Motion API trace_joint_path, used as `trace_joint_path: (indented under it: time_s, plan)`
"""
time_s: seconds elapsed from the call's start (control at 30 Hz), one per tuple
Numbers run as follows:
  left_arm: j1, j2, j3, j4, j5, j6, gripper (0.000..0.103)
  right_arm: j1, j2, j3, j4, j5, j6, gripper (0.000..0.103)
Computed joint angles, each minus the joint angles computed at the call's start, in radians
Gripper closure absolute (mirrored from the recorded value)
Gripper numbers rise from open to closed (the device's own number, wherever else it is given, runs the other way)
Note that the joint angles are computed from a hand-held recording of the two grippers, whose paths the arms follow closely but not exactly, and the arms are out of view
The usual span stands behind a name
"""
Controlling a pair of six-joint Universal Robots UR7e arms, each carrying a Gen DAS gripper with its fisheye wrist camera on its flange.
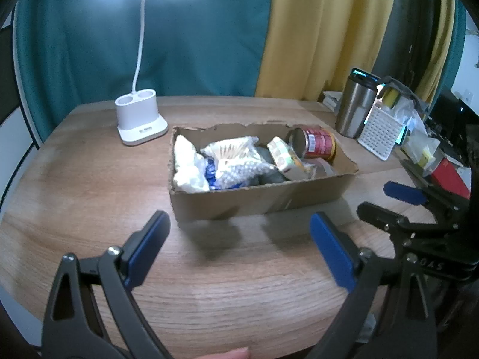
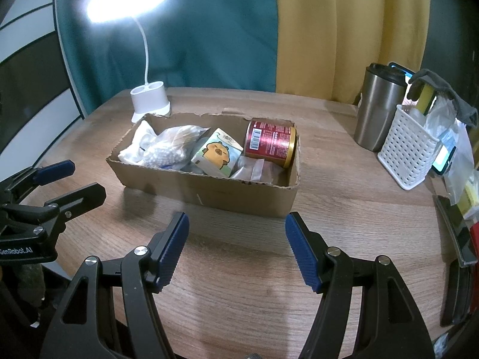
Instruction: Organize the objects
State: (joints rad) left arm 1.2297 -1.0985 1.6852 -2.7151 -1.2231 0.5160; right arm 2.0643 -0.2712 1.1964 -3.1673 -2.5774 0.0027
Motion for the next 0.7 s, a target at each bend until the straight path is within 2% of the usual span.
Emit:
trace_joint_path:
  time_s: [0.3,0.7]
  plan:
    - [0.002,-0.003,-0.009,0.011,-0.022,-0.009,0.007,-0.003,-0.002,0.006,-0.008,0.008,-0.001,0.033]
    - [0.010,0.006,-0.025,0.026,-0.046,-0.010,0.007,0.000,-0.001,-0.004,0.018,-0.026,0.011,0.033]
